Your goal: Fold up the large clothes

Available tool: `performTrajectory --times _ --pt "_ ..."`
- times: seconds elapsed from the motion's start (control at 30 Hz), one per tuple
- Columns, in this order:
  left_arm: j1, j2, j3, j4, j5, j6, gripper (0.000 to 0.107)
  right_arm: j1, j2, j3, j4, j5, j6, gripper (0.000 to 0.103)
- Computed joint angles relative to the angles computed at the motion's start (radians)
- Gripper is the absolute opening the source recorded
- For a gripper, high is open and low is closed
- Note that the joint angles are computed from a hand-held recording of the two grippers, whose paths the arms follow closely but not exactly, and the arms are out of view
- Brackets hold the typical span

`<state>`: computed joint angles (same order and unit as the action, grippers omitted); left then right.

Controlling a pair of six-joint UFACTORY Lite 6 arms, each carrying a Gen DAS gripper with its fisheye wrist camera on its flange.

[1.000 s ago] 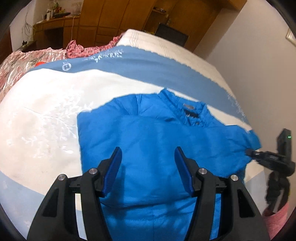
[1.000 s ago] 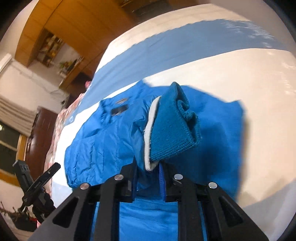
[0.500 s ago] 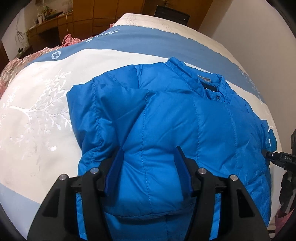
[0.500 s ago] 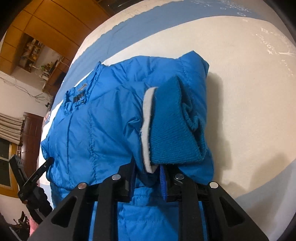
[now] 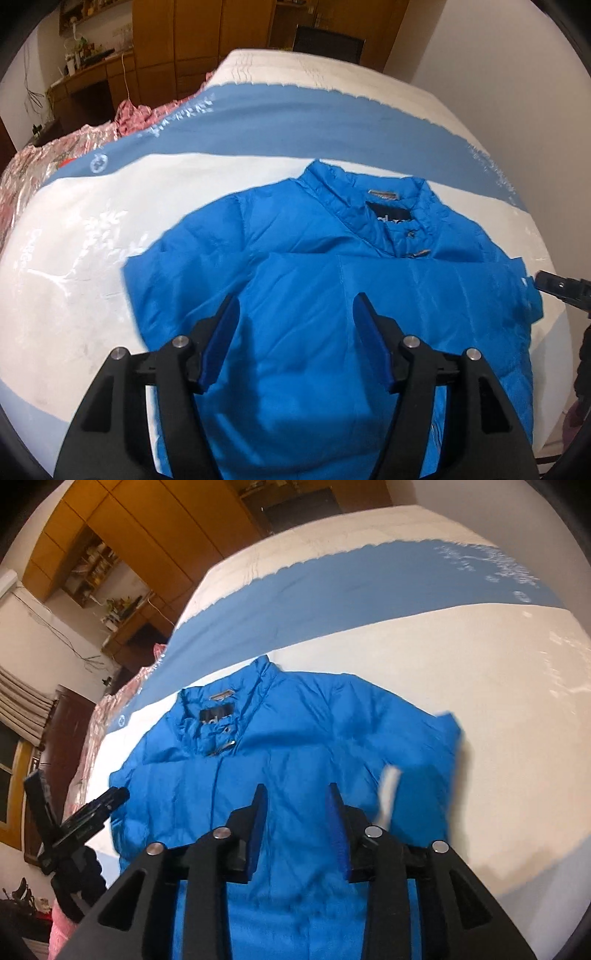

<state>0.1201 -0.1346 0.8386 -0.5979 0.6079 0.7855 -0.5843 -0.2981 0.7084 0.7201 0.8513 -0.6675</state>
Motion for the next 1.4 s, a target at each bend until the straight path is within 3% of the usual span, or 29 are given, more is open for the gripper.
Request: performTrajectory --times 0.13,0.2,0.27,0.4,0.47,0.6,0.73,0.9,1.07,1.2,1.3,1.4 --pt "-0.048 0.125 0.033 0.067 -0.065 -0.074 0.063 0.096 0.158 -0.003 -0.018 -0.163 0.029 0.030" --pt "-0.052 0.178 0.039 0.054 -0.094 -0.045 0.065 0.094 0.247 -0.026 0.069 -0.225 -0.088 0.028" --pt "-0.057 0.222 0.060 0.047 -0.115 -0.034 0.065 0.061 0.275 -0.053 0.171 -0.238 -0.213 0.028" --pt "-0.078 0.284 0.155 0.143 -0.069 -0.181 0.064 0.063 0.284 -0.025 0.127 -0.217 -0.180 0.029" --pt "-0.075 0.232 0.138 0.172 -0.055 -0.213 0.063 0.034 0.224 -0.028 0.079 -0.156 -0.130 0.031" --pt "-0.049 -0.026 -0.002 0.095 -0.007 -0.118 0.063 -0.074 -0.023 -0.100 0.060 0.036 -0.162 0.034" --pt "-0.076 -0.226 -0.146 0.111 0.026 -0.124 0.063 -0.083 -0.194 -0.186 0.018 0.118 -0.153 0.035" --pt "-0.127 -0.238 -0.245 0.191 -0.051 -0.210 0.063 0.024 -0.231 -0.267 -0.049 0.019 -0.060 0.035" --pt "-0.121 -0.206 -0.310 0.156 -0.138 -0.126 0.064 0.021 -0.155 -0.353 0.033 -0.091 -0.175 0.033" --pt "-0.181 -0.216 -0.338 0.272 -0.204 -0.254 0.064 0.131 -0.229 -0.401 -0.025 -0.193 -0.078 0.033" --pt "-0.188 -0.202 -0.324 0.284 -0.199 -0.283 0.064 0.137 -0.249 -0.402 -0.062 -0.194 -0.051 0.033" --pt "-0.184 -0.212 -0.301 0.292 -0.156 -0.298 0.064 -0.001 -0.187 -0.345 -0.012 -0.065 -0.149 0.033"
